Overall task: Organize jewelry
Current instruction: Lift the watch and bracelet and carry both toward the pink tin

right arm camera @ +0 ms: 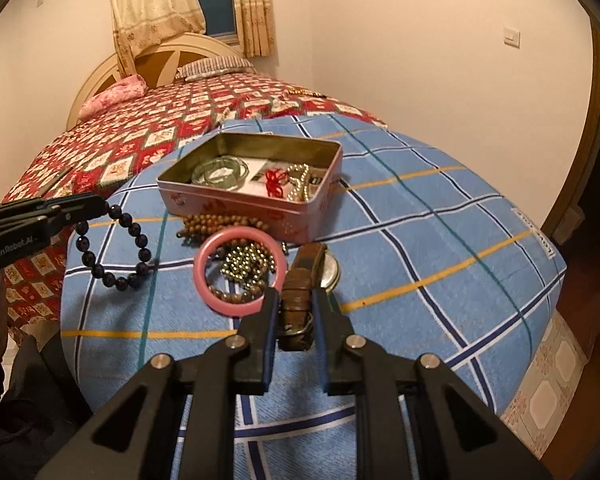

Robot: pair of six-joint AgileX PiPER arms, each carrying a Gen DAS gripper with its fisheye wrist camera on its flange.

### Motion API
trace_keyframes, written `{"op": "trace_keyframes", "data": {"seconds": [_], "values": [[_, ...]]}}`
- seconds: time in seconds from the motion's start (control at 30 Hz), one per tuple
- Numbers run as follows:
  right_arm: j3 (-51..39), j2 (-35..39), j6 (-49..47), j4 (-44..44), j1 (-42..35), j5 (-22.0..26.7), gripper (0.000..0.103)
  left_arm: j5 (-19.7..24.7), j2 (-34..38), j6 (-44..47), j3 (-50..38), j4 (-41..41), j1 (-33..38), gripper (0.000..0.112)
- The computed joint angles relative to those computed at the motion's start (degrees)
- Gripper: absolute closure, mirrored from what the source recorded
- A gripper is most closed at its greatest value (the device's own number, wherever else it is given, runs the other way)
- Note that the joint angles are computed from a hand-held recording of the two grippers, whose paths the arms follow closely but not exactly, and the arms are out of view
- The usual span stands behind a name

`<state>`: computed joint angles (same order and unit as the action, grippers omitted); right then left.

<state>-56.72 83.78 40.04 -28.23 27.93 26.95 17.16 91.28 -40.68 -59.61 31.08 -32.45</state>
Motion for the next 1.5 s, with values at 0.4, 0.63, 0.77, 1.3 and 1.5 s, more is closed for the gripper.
{"op": "trace_keyframes", "data": {"seconds": [0.4, 0.63, 0.77, 1.3, 1.5], "values": [[-1.4, -0.2, 0.0, -1.3, 0.6, -0.8, 0.084, 1.6, -0.2, 1.6, -2.6, -0.1, 0.2, 0.099], [-3.6, 0.5, -1.4, -0.9, 0.6, -1.1, 0.084, 2.5, -0.2, 2.9, -5.0, -0.6, 0.2, 0.099], [-5.0, 1.1, -1.8, -1.1, 0.9, -1.1, 0.084, 3.0, -0.1, 3.8, -6.5, -0.9, 0.4, 0.099], [-8.3, 2.7, -5.7, 1.3, -0.2, -2.1, 0.084, 4.3, 1.2, 8.2, -11.7, -3.0, 0.8, 0.099], [-10.9, 4.0, -9.9, 4.5, -1.5, -2.5, 0.084, 5.2, 3.0, 11.3, -15.2, -4.7, 1.3, 0.099]]}}
